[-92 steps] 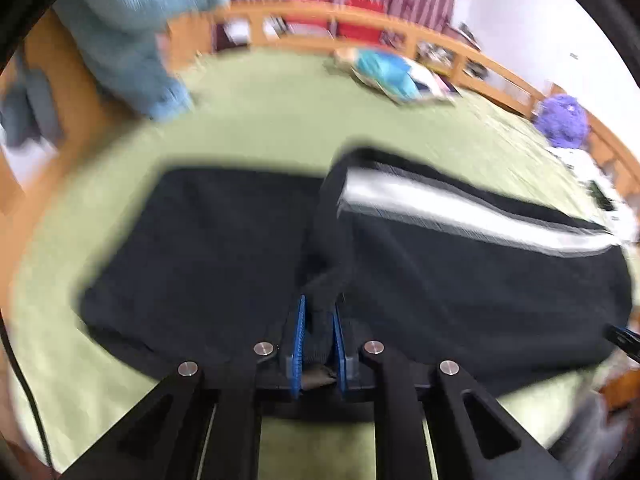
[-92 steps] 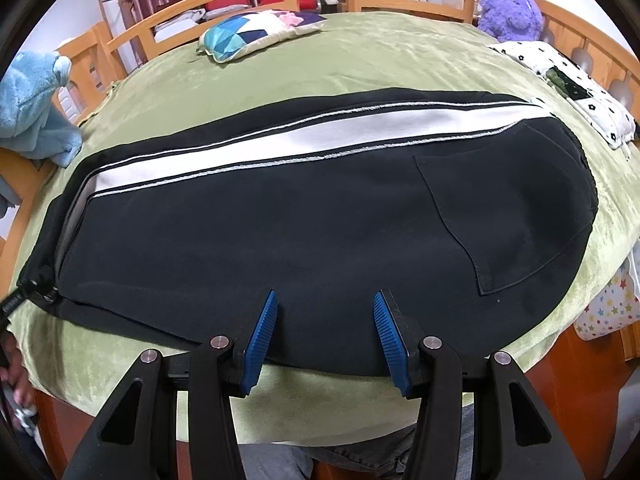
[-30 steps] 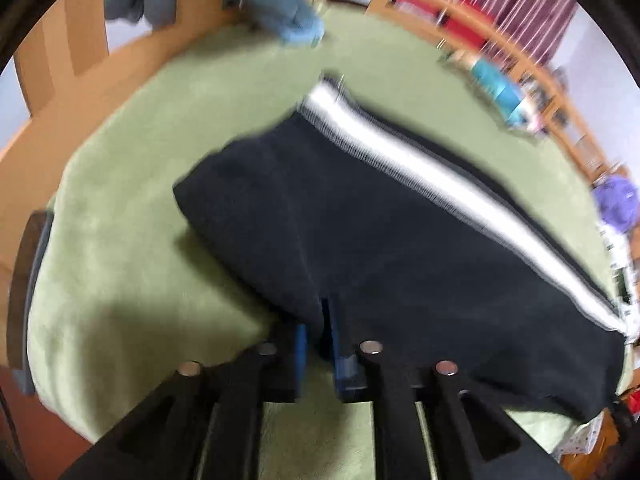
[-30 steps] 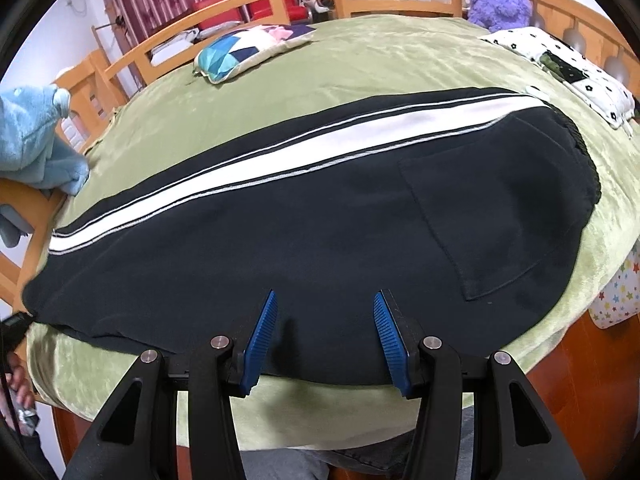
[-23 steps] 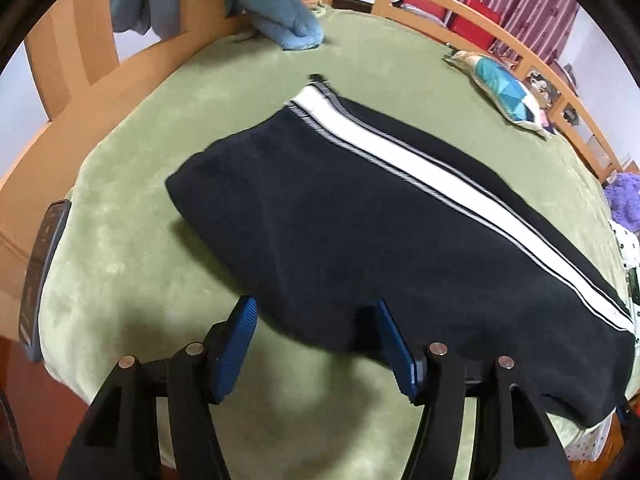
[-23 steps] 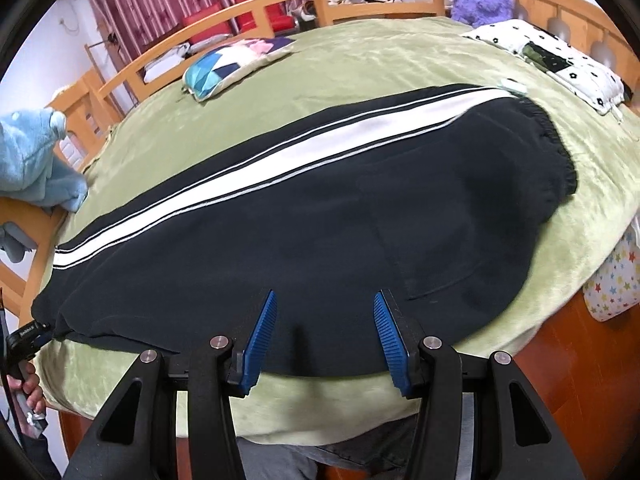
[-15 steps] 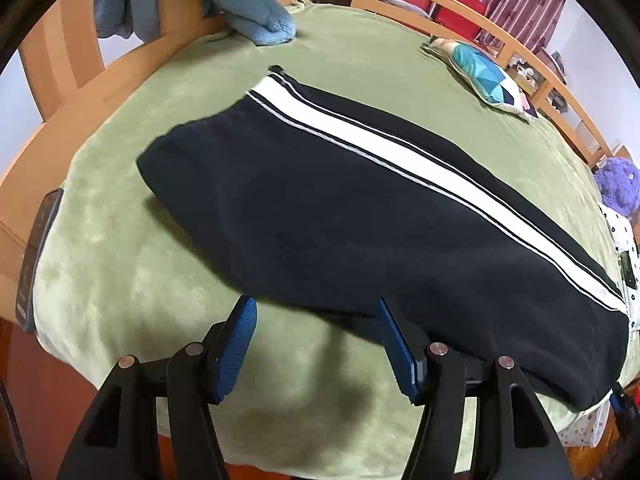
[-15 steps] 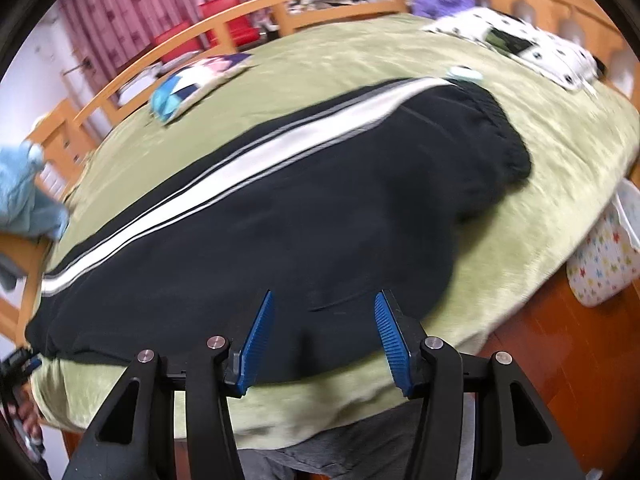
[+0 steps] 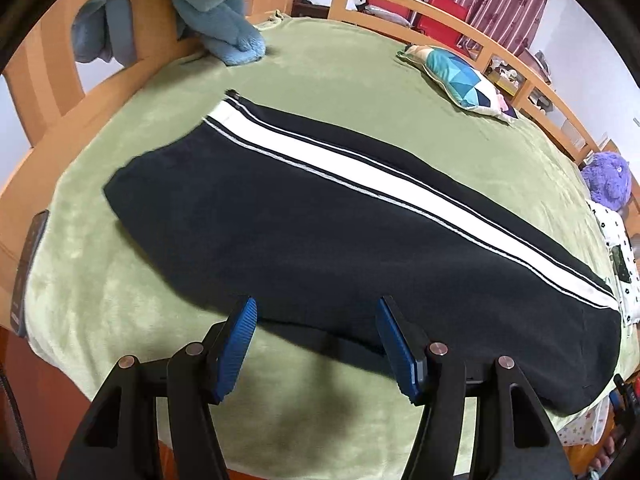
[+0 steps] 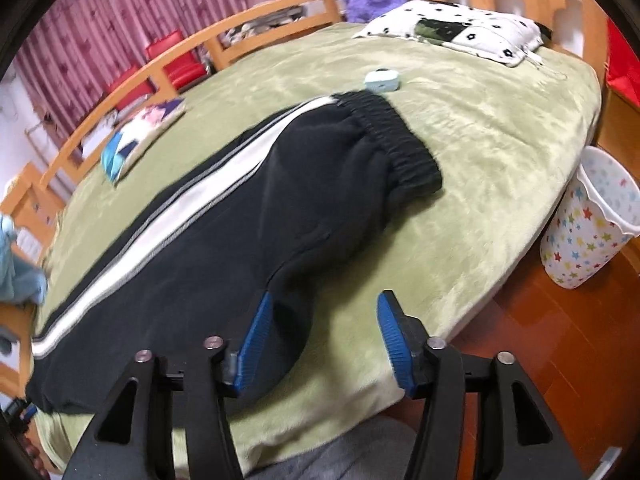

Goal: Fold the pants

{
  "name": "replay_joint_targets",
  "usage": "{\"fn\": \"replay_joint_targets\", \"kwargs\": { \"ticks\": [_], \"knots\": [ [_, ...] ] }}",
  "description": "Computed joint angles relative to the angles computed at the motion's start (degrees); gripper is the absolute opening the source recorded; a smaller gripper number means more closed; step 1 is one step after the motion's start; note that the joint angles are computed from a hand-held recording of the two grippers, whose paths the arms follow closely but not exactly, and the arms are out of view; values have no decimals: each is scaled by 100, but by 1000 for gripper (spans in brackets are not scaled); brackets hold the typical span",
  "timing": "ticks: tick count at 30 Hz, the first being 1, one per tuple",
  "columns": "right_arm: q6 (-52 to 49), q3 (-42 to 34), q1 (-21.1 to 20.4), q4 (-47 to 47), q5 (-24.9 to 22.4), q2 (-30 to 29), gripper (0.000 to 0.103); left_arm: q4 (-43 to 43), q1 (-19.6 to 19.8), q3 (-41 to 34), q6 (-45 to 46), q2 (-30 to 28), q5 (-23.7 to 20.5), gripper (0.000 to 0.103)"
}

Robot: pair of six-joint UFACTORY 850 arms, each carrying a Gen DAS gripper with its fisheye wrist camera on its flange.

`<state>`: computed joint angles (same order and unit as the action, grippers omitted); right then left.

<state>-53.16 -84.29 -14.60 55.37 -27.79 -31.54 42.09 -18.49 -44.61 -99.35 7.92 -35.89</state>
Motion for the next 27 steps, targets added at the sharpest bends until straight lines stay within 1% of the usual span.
{"fn": "replay_joint_targets", "kwargs": {
  "ticks": [2,5,7,8,10,12,14,15,16,17,18,19,20,21,23,24,25,27],
  "knots": [
    [-39,-252,-62,240,-151,-198,65,-64,8,-95,88,-111,82,60],
    [3,-576,-123,512,-443,-479,68,102,-28,-187,-51,-219,163,60],
    [101,-902,-144,730,-674,-778,70,100,-23,-234,-56,-275,243,60],
    [242,-1112,-147,799,-770,-970,72,77,-19,-254,-31,-298,285,60],
    [614,-1504,-152,811,-949,-1308,73,-4,-4,-299,61,-349,338,60],
    [1027,-1950,-167,896,-1203,-1692,79,-36,-10,-312,100,-369,318,60],
    [1479,-2530,-185,1081,-1564,-2167,79,8,-27,-301,22,-364,289,60],
    [1694,-2776,-167,1047,-1652,-2336,79,20,-32,-295,-29,-366,283,60],
    [1843,-2944,-145,1011,-1659,-2434,74,-12,-27,-280,-57,-365,290,60],
    [2146,-3215,-94,776,-1625,-2555,52,-51,-9,-274,-44,-367,312,60],
    [2312,-3552,-65,518,-1735,-2694,34,-110,4,-268,-15,-367,322,60],
    [2318,-3934,-62,364,-1967,-2842,19,-174,16,-274,33,-369,310,60],
    [2205,-4125,-64,302,-2016,-2856,17,-207,25,-262,78,-343,298,60],
    [1852,-4214,-108,480,-1884,-2741,17,-194,18,-255,92,-317,280,60],
    [1388,-4472,-232,835,-1944,-2708,18,-21,-47,-212,-49,-234,145,60],
    [1363,-4479,-268,835,-1751,-2634,18,85,-72,-171,-159,-189,108,60],
    [1542,-4513,-267,595,-1502,-2610,19,181,-92,-104,-291,-131,97,60],
    [2183,-4884,-210,-484,-1297,-2809,25,178,-74,-3,-394,-57,139,60]
  ]
}}
